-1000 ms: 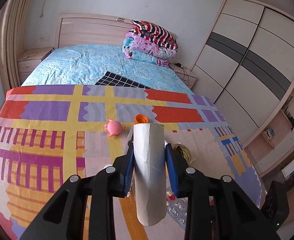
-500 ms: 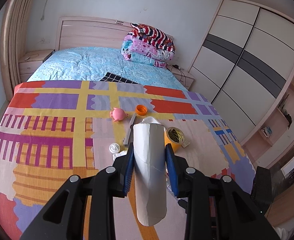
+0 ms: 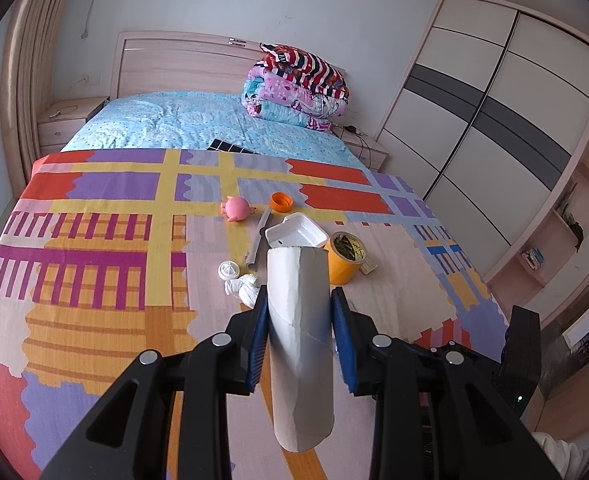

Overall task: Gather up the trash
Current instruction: 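Carry the tube and blister pack with both tools down toward the black trash bin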

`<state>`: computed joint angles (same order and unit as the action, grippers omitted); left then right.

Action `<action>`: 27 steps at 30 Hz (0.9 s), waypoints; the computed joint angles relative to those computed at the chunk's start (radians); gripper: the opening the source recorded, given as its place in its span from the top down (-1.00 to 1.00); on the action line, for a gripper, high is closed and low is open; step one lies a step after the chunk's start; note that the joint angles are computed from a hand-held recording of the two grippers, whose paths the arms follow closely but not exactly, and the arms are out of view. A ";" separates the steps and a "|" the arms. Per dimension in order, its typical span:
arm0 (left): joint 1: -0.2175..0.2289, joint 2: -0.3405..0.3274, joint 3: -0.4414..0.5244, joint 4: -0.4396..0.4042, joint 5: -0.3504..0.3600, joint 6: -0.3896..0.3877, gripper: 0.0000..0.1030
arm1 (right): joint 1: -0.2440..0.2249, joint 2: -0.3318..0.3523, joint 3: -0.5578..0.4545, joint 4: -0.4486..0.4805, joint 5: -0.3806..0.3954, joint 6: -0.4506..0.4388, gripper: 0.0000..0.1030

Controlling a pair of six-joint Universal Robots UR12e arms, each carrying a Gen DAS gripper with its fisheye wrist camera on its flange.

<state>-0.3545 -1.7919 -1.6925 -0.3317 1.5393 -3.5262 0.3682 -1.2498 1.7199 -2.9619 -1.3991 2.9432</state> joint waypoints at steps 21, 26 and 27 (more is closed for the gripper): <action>-0.049 0.087 -0.109 0.043 0.034 -0.011 0.43 | -0.010 -0.109 0.114 -0.052 0.064 -0.014 0.00; -0.072 0.113 -0.146 0.043 0.048 -0.023 0.43 | -0.017 -0.148 0.160 -0.062 0.095 -0.037 0.00; -0.076 0.118 -0.153 0.043 0.051 -0.025 0.43 | -0.019 -0.155 0.168 -0.063 0.101 -0.041 0.00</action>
